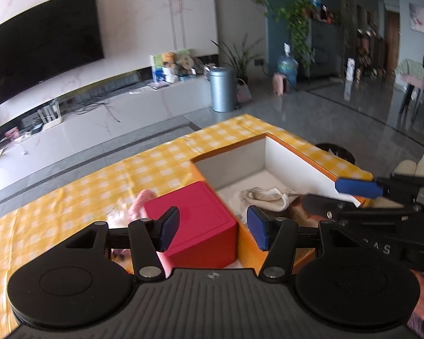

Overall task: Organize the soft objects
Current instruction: 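Move both grippers back over the remaining items on the checked tablecloth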

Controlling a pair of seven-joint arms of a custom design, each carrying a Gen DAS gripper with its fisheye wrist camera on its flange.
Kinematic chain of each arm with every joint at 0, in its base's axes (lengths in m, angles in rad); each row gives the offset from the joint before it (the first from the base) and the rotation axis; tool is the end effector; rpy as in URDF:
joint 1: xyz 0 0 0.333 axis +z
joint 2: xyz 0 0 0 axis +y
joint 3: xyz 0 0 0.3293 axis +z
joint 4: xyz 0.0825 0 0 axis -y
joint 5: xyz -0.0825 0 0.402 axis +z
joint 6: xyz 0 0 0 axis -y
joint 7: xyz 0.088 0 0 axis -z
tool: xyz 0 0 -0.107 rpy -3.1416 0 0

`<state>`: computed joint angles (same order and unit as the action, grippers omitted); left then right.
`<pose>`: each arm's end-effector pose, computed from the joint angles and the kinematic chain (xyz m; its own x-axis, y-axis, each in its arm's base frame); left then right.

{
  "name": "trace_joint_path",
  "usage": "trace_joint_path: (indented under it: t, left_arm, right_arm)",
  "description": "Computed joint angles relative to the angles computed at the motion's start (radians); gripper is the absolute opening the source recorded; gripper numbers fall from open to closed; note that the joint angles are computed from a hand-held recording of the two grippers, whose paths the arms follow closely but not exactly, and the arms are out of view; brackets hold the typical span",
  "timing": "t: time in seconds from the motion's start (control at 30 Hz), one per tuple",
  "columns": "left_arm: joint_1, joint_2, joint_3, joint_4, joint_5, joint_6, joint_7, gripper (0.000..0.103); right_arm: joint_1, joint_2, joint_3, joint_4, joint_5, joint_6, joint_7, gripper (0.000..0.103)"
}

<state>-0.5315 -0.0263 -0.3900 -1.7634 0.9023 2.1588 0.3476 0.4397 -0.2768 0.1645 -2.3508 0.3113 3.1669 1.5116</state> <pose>0.3923 -0.4694 0.6317 -0.0214 -0.9964 -0.0821 -0.5952 0.0787 -0.7997 0.4356 0.2763 0.5750 0.4490 -0.8765 -0.1738 -0.4887 -0.0780 -0.8690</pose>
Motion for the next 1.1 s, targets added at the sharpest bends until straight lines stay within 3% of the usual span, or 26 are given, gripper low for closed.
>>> trace_joint_path:
  t: [0.17, 0.57, 0.77, 1.03, 1.1]
  left_arm:
    - [0.014, -0.117, -0.014, -0.129, -0.04, -0.002, -0.118, 0.065]
    - [0.084, -0.392, -0.065, -0.432, -0.218, 0.039, -0.321, 0.065]
    - [0.078, -0.457, -0.078, -0.514, -0.294, 0.003, -0.319, 0.063]
    - [0.089, -0.531, -0.056, -0.623, -0.341, 0.103, -0.327, 0.062]
    - [0.1, -0.519, -0.047, -0.631, -0.348, 0.135, -0.316, 0.062]
  right_arm:
    - [-0.039, -0.073, 0.082, -0.061, -0.015, -0.034, 0.089, 0.054]
    - [0.036, -0.092, 0.116, -0.095, -0.068, -0.1, 0.156, 0.054]
    - [0.04, -0.041, 0.16, -0.079, -0.121, -0.092, 0.191, 0.054]
    - [0.097, 0.057, 0.136, -0.017, -0.137, -0.11, 0.191, 0.054]
    - [0.074, 0.085, 0.155, 0.008, -0.181, -0.125, 0.218, 0.054]
